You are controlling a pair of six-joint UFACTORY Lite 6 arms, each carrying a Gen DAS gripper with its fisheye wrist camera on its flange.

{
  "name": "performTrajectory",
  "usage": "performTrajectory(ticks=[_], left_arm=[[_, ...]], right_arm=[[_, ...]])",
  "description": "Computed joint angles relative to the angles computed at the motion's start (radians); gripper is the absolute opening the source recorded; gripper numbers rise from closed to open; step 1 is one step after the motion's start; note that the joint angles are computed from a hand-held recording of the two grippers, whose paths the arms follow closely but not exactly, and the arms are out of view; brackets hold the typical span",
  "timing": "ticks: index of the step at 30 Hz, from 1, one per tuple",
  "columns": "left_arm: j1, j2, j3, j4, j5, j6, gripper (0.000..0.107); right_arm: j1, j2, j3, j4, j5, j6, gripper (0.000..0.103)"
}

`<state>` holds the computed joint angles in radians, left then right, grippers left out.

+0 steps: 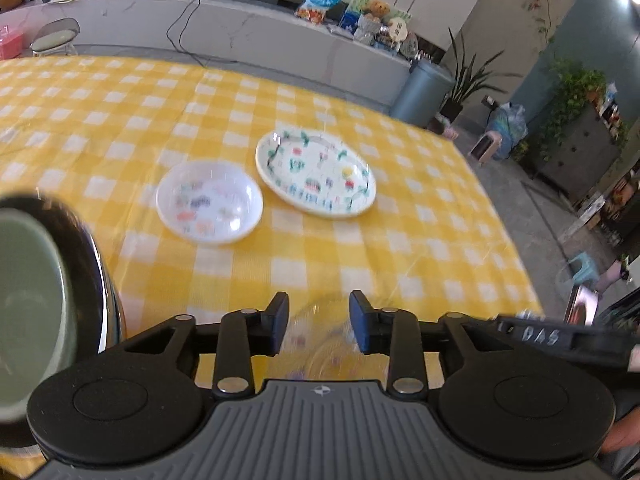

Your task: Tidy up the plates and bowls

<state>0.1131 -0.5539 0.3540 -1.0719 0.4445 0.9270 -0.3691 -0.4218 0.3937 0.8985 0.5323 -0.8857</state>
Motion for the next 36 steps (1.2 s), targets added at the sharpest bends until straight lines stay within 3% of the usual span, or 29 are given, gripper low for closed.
performTrajectory(ticks=[1, 3, 6, 10, 14, 18, 20, 23, 30, 32, 35, 36], left_arm=[[0.005, 0.024, 0.03, 0.003, 0.003, 0.002, 0.042], [0.005, 0.067, 0.084, 0.011, -0.002, -0.002, 0.045], [0.016, 0.135, 0.163, 0.01, 0.006, -0.018, 0.048], [0.002, 0.234, 0.269, 0.065, -0.025, -0.091, 0.048], [-0.031, 0.326, 0.373, 0.165, -0.09, -0.145, 0.048], [-0.053, 0.428, 0.464, 0.141, -0.131, -0.04, 0.048], [-0.061, 0.486, 0.508, 0.103, -0.156, 0.008, 0.053], [-0.072, 0.617, 0.615, 0.192, -0.153, -0.086, 0.054], [-0.017, 0.912, 0.862, 0.076, -0.03, 0.056, 0.053], [-0.018, 0.989, 0.948, 0.147, -0.008, -0.008, 0.053], [-0.025, 1.082, 1.059, 0.288, -0.003, -0.149, 0.053], [-0.025, 1.107, 1.087, 0.322, 0.001, -0.184, 0.053]], right_arm=[[0.029, -0.006, 0.0, -0.001, -0.031, 0.021, 0.039], [0.093, -0.018, 0.003, 0.016, -0.089, 0.046, 0.054], [0.172, 0.034, 0.05, 0.099, -0.15, 0.046, 0.055], [0.264, 0.134, 0.121, 0.376, -0.252, -0.153, 0.055], [0.289, 0.259, 0.204, 0.75, -0.248, -0.444, 0.061], [0.313, 0.376, 0.266, 1.073, -0.248, -0.74, 0.061], [0.298, 0.44, 0.303, 1.086, -0.219, -0.747, 0.061], [0.261, 0.523, 0.357, 1.057, -0.161, -0.721, 0.06], [0.162, 0.697, 0.455, 1.023, 0.033, -0.657, 0.06], [0.145, 0.743, 0.48, 1.002, 0.071, -0.624, 0.06], [0.153, 0.778, 0.507, 1.004, 0.039, -0.618, 0.059], [0.152, 0.791, 0.514, 1.005, 0.038, -0.621, 0.054]])
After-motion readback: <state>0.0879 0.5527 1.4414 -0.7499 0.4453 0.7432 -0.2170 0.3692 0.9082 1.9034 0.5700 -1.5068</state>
